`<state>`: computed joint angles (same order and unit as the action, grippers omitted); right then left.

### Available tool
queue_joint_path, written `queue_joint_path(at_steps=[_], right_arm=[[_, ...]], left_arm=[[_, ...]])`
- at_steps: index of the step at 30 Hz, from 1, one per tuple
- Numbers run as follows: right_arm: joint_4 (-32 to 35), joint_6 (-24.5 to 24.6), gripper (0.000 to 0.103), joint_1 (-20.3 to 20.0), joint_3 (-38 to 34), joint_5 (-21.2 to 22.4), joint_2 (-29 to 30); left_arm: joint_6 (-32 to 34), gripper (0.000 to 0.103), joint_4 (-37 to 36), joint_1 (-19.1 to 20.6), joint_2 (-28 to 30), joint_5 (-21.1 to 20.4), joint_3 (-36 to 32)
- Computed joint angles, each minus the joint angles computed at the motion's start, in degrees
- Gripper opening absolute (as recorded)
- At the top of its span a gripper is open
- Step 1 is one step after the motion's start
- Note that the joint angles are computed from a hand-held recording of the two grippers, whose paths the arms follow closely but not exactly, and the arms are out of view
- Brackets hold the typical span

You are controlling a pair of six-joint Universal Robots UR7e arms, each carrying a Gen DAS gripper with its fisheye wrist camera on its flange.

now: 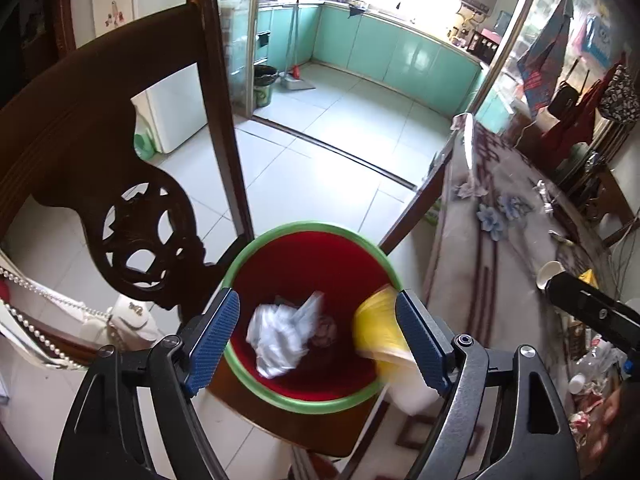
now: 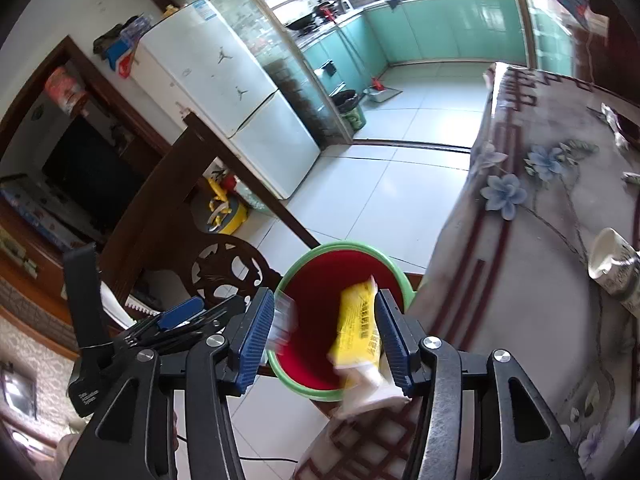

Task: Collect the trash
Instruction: 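Open both grippers over the green bin to drop bag and yellow box, then grasp the brown carton with the left gripper while the right gripper grasps a clear plastic bag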

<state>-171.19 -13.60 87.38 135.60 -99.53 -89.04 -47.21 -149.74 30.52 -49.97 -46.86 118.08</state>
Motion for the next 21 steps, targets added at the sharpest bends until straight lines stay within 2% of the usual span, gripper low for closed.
queue_joint_path(at_steps=[7, 12, 16, 20, 21], right_arm=[[0.8, -1.8, 0.051, 0.0, 2.8, -5.0, -7.5], [3.3, -4.1, 0.051, -3.5, 5.2, -7.2, -16.7], [7.5, -5.4, 0.051, -10.3, 6.5, -7.2, -26.8], [12.2, -7.9, 0.051, -24.0, 7.0, -3.7, -39.9], [13.1, -9.0, 0.051, -28.7, 7.0, -2.3, -43.0]], left_arm=[[2.3, 0.080, -1.2, -1.9, 1.7, -1.1, -0.8], [4.2, 0.080, -2.1, -3.0, 4.3, -3.3, -2.9], [6.4, 0.080, -2.6, -4.6, 6.8, -5.0, -4.9], [7.1, 0.080, -2.6, -5.9, 8.8, -6.5, -6.5], [7.0, 0.080, -2.5, -6.3, 9.4, -7.1, -7.1]])
